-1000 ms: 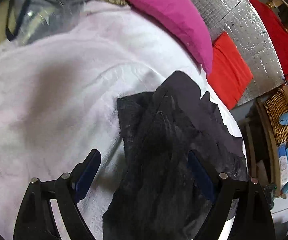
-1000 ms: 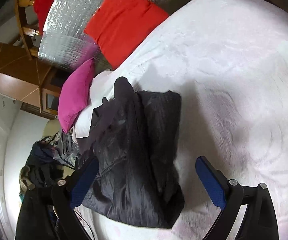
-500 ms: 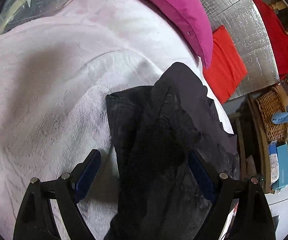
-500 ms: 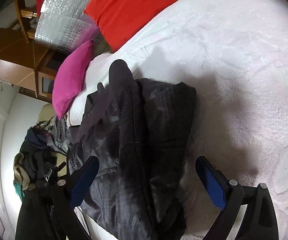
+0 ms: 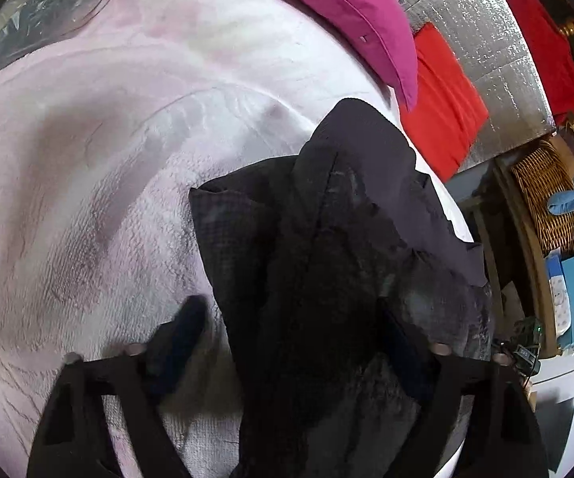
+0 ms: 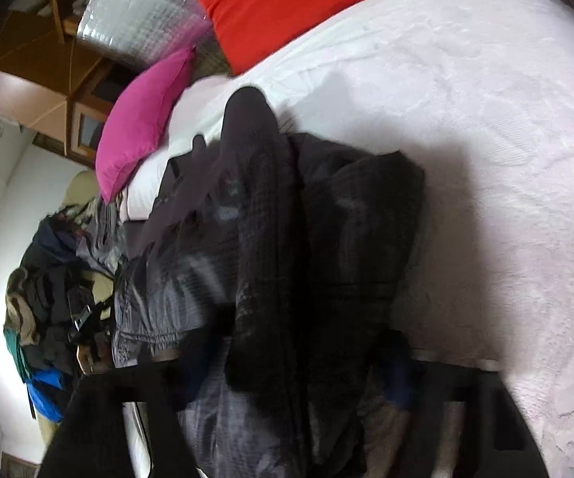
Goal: Fold large clothes
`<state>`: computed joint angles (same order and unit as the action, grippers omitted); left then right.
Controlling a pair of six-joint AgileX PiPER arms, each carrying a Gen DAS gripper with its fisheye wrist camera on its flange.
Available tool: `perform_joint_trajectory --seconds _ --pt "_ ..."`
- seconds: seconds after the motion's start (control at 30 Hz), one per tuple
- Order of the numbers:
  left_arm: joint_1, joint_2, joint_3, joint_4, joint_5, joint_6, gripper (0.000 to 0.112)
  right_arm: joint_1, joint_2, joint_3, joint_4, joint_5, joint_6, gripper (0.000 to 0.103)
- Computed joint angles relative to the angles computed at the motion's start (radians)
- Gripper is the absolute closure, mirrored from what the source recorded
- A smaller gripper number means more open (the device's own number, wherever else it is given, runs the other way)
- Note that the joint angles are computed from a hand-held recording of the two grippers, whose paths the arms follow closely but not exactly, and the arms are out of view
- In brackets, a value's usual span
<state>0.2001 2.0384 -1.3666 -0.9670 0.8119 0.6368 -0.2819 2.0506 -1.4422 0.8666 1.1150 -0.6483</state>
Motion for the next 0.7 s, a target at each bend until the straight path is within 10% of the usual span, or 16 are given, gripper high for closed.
perform_joint_trajectory --seconds 0.23,0.5,0.7 --pt "0.031 0.008 0.007 -0.088 0.04 0.08 0.062 0.003 0.008 -0.023 -0.012 0.013 -0.006 0.055" --pt "0.009 0.022 0.006 -0.083 0.021 0.072 0.044 0.008 0.024 -0.027 0.007 0.004 0.009 0.05" --pt "-0.026 -0.011 0.025 -0.054 -0.031 0.073 0.093 0.07 -0.052 -0.034 -0.097 -0.042 0.045 0.086"
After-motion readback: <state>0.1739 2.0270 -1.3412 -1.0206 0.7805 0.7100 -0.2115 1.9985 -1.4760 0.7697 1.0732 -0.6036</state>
